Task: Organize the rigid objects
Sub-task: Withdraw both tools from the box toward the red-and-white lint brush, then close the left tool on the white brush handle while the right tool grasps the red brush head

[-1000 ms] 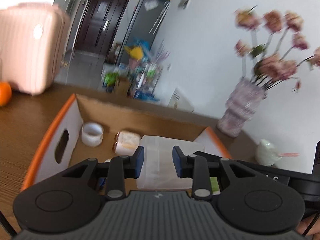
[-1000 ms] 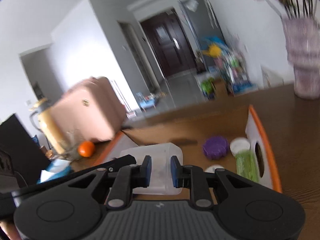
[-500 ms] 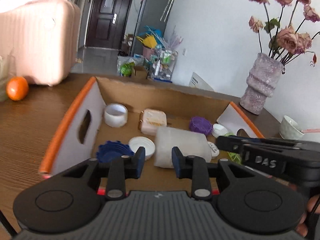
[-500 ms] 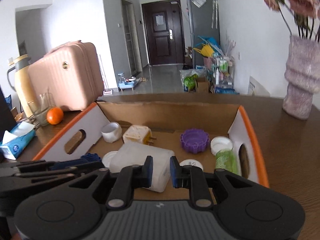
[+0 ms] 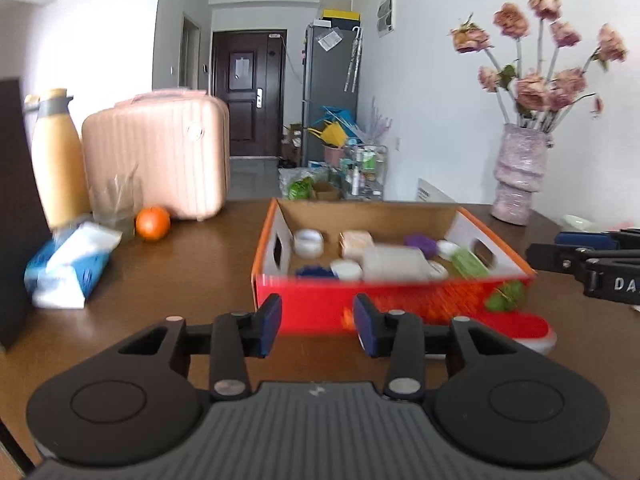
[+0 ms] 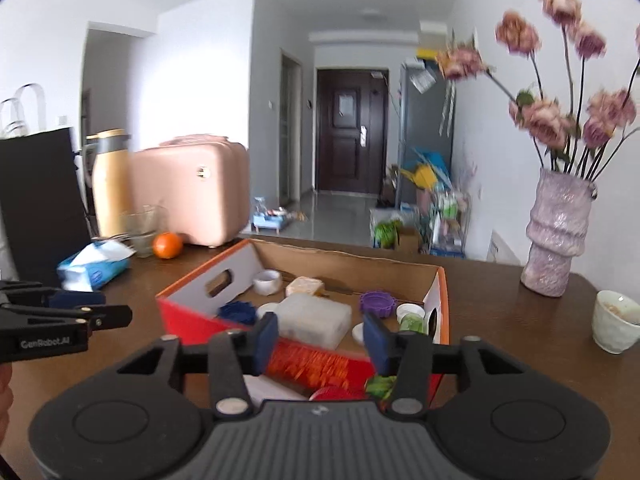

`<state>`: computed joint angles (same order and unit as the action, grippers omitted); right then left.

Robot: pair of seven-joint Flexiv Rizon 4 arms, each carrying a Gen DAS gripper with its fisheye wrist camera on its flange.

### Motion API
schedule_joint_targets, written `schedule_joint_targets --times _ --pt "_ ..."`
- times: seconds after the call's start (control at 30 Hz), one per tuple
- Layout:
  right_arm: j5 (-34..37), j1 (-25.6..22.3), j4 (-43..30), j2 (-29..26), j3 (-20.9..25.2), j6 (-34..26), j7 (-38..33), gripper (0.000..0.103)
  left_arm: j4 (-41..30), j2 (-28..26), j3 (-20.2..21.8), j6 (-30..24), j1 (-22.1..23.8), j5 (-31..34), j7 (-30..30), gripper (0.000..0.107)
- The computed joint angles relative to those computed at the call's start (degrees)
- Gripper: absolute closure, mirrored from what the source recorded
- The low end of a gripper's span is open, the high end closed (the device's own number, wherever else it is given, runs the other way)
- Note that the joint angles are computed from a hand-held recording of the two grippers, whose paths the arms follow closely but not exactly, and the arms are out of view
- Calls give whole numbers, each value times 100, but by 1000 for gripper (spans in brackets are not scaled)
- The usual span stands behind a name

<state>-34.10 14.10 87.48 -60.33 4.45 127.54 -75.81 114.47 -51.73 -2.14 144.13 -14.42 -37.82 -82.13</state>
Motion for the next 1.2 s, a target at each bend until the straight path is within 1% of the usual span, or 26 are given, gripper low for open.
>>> schedule_joint_targets --times 0.07,0.17,0.23,0.33,0.4,0.53,0.6,0.7,0.77,0.87,0.93,1.03,1.1,1.2 --pt "304 138 552 170 -124 443 -314 52 478 28 -60 568 -82 117 -412 66" --pt "795 310 1340 380 -177 956 -711 49 1052 -11 -157 1335 -209 87 -989 64" --pt "1114 430 1830 493 -198 1282 -1008 47 1347 -31 -211 1683 -356 -111 -1173 64" --pt "1449 492 2412 555 -139 1805 -1356 42 1713 -71 -332 2091 -659 -615 -1313 64" --pt "1637 512 2734 569 -78 2095 -1490 42 1906 -129 -391 2351 -859 -804 -1385 64" --pt "1780 492 3314 605 -3 2436 -1626 42 2254 -215 -527 2749 -1151 -1090 -1534 64" --pt "1886 516 3573 608 -2 2650 -1780 41 2362 -251 -615 2860 -1292 -1295 -1556 64" --pt "1951 463 3886 589 5 2988 -1958 36 2443 -271 -707 2864 -1394 -1335 -1627 64" --pt "2011 407 3985 559 5 3143 -2007 33 2375 -258 -718 2748 -1442 -1352 -1489 64" --pt "2031 273 3970 487 -13 3215 -1954 33 2179 -248 -713 2582 -1499 -1383 -1256 64" --pt "1969 146 3884 446 -14 3158 -1800 33 2073 -254 -714 2452 -1469 -1262 -1203 63" --pt "1850 17 3713 372 -40 3010 -1589 33 1870 -242 -695 2081 -1397 -1099 -976 63" --pt "1819 -17 3562 359 -89 2786 -1476 33 1699 -218 -667 1784 -1335 -1025 -795 62" --pt "1760 -75 3235 341 -127 2398 -1269 33 1479 -157 -580 1370 -1093 -698 -771 59"
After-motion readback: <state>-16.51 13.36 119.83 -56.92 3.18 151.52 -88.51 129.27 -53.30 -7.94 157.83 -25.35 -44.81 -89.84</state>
